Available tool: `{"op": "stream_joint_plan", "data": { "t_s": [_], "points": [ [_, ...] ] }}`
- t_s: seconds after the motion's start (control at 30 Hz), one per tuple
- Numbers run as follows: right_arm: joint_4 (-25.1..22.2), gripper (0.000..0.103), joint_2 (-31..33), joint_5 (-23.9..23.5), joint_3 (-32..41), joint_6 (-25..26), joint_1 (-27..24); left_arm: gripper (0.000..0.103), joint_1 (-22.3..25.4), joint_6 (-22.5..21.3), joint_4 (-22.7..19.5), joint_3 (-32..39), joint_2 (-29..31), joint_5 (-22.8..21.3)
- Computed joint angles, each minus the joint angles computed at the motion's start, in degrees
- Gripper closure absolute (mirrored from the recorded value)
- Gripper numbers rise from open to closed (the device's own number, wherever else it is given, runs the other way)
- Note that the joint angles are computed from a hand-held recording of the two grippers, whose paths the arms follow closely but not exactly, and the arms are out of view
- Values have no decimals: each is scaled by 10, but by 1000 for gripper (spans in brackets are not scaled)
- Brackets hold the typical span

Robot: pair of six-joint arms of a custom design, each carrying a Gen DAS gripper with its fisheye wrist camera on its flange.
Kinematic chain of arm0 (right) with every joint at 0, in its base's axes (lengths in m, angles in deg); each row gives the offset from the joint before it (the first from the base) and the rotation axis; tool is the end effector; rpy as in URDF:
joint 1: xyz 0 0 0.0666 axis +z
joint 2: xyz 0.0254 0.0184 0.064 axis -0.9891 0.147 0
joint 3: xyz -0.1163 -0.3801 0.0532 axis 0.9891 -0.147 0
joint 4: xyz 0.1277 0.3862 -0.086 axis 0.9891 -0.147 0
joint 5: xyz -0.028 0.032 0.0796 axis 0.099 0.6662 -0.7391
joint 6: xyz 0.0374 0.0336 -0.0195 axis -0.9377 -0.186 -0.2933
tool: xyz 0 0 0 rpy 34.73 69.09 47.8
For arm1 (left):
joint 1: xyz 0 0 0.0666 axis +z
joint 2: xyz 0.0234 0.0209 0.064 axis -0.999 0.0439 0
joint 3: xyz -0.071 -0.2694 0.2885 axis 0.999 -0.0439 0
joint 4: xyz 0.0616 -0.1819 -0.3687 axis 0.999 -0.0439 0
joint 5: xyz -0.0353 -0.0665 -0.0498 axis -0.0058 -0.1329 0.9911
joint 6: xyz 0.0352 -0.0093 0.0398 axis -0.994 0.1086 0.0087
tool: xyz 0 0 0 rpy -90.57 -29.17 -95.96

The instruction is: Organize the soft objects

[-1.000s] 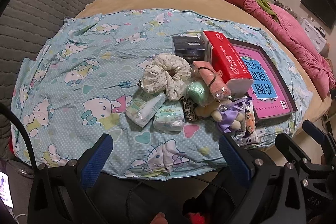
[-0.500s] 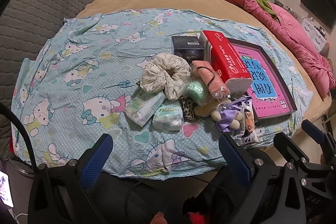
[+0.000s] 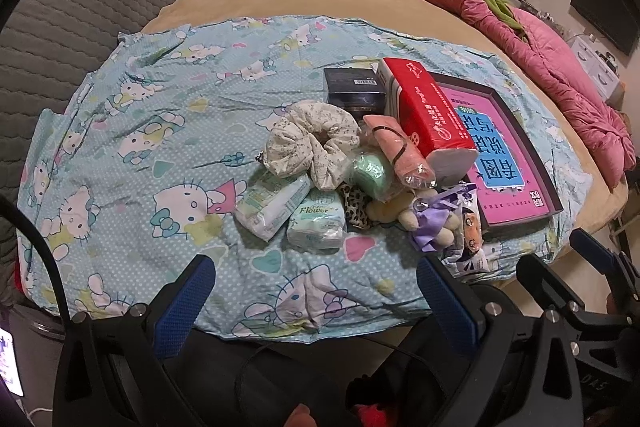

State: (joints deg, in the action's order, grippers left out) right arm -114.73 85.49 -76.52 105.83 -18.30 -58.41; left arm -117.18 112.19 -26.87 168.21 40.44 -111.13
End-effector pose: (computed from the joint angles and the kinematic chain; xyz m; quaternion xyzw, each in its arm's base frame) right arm 0.4721 0.2095 0.4994 -0.2921 0.8943 0.1412 0.3081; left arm 0.3864 -0.2037 0.5102 -0.2773 0.9237 0.0421 0.2611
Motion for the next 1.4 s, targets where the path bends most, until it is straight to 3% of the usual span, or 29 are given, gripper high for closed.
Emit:
{"op": "stream_joint_plan", "data": {
  "t_s": [0.5,0.83,1.0,1.2,1.4],
  "points": [
    [2,1,8,-1,-1,7,6,1,16,0,26,-35,-20,19],
    [-13,1,31,2,17,22,16,1,78,12,76,-124,-82,72],
    [-28,1,51,11,38,55,27,1,108,4,96,-157,-100,104],
    [-50,1,70,19,59,114,38,1,146,-42,135,-175,-91,141],
    [-73,1,90,10,82,133,35,1,174,-123,176,-177,-66,168]
  ]
}}
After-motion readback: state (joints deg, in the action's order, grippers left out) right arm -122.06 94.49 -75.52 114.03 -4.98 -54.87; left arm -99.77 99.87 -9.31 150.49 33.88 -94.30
